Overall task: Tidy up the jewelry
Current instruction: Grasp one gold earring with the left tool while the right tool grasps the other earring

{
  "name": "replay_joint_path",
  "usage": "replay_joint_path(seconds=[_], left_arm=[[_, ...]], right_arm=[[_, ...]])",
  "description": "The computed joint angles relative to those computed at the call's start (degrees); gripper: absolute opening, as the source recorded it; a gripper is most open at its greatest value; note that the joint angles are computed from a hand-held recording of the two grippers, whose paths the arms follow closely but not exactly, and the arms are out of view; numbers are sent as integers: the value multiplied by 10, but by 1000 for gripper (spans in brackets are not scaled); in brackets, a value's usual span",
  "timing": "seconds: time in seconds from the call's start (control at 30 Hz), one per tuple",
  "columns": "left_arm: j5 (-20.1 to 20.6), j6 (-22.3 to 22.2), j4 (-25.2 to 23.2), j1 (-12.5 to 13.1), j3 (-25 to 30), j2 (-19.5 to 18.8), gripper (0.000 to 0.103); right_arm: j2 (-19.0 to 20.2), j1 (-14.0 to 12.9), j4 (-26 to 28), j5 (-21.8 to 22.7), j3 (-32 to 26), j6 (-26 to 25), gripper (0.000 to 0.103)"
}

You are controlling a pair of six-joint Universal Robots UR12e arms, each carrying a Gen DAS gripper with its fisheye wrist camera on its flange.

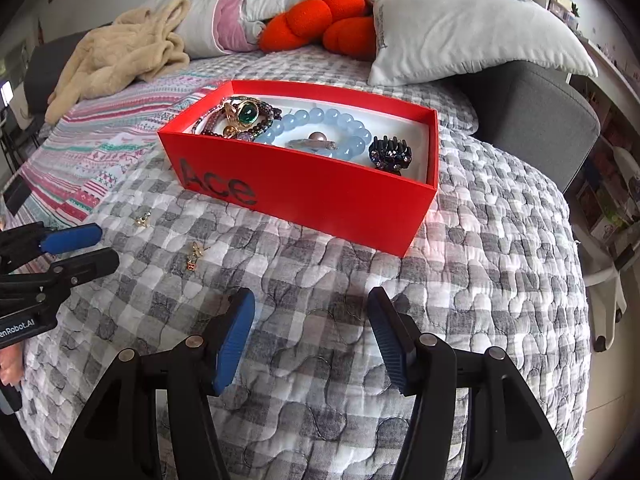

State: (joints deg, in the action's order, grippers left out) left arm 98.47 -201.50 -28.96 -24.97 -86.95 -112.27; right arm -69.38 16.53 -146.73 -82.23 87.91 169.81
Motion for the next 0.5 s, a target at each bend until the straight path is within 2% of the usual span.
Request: replay_joint_path(seconds=[0.13, 0.4, 0.5], left_arm=[[-17, 7, 0, 1, 12, -9, 18], [-18, 1, -17, 3, 33, -23, 18], [-19, -7, -20, 5, 36, -25, 15]], right_arm=[[0, 0, 1, 11, -1, -2, 62], [-5, -1, 7, 25, 6, -8, 62], [-7, -2, 5, 27, 10, -9, 62]])
